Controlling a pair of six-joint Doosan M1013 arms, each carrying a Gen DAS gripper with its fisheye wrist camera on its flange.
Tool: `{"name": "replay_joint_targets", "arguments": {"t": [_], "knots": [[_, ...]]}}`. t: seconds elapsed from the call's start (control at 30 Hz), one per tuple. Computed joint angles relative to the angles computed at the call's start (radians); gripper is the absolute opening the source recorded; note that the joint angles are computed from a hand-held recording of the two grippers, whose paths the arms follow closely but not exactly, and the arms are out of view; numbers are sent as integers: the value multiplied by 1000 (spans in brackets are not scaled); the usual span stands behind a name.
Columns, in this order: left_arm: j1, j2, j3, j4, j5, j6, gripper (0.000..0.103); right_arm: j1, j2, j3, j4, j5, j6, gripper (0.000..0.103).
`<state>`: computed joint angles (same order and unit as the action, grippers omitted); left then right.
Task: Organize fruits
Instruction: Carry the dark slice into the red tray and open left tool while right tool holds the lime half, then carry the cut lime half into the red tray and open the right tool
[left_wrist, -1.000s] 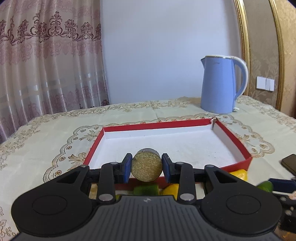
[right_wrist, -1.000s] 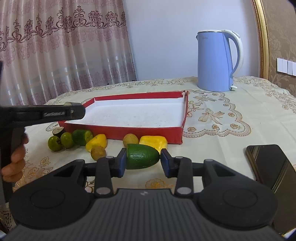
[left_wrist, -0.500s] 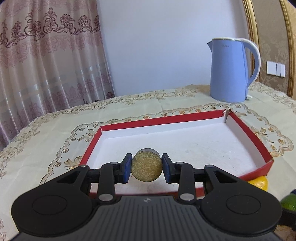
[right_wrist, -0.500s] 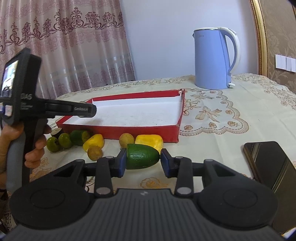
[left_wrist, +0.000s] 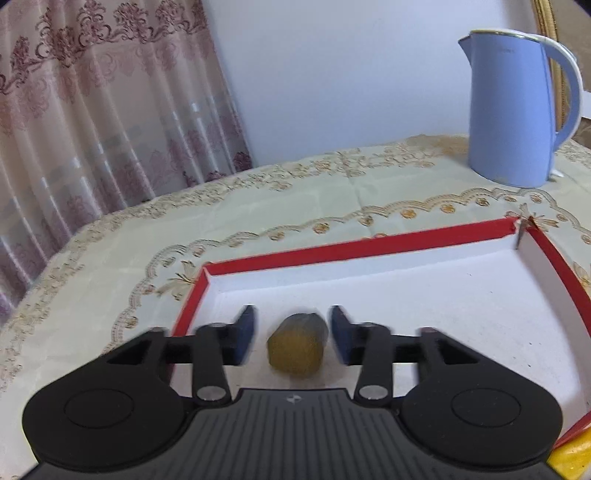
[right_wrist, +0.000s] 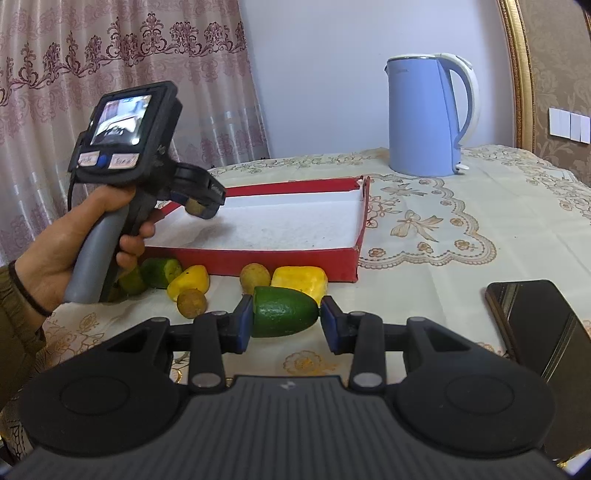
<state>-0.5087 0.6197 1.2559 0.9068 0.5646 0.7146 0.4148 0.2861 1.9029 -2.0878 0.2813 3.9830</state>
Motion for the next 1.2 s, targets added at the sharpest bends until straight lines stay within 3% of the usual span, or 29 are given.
{"name": "replay_joint_targets", "arguments": {"t": [0.07, 0.3, 0.43, 0.5, 0.63, 0.77, 0.97, 1.2], "knots": [[-7, -18, 37, 127, -12, -122, 90, 1, 2, -2, 0, 0, -2, 36], [-35, -98, 203, 545, 45, -561, 94, 6, 7, -9, -15, 0, 8, 36], [-28, -134, 280, 622, 75, -727, 96, 5, 16, -23, -2, -3, -7, 36], [-12, -147, 301, 628, 43, -791, 96, 5, 23, -33, -12, -6, -3, 36], [33, -173, 344, 714, -91, -1009, 96, 6, 37, -55, -9, -9, -17, 36], [51, -173, 338, 637, -158, -956, 96, 6, 45, -71, 5, -3, -25, 36], [20, -178, 377, 869, -65, -1119, 96, -6, 74, -144, 156, 13, -223, 36], [13, -175, 378, 901, -57, -1094, 96, -24, 117, -236, 353, 25, -465, 36]]}}
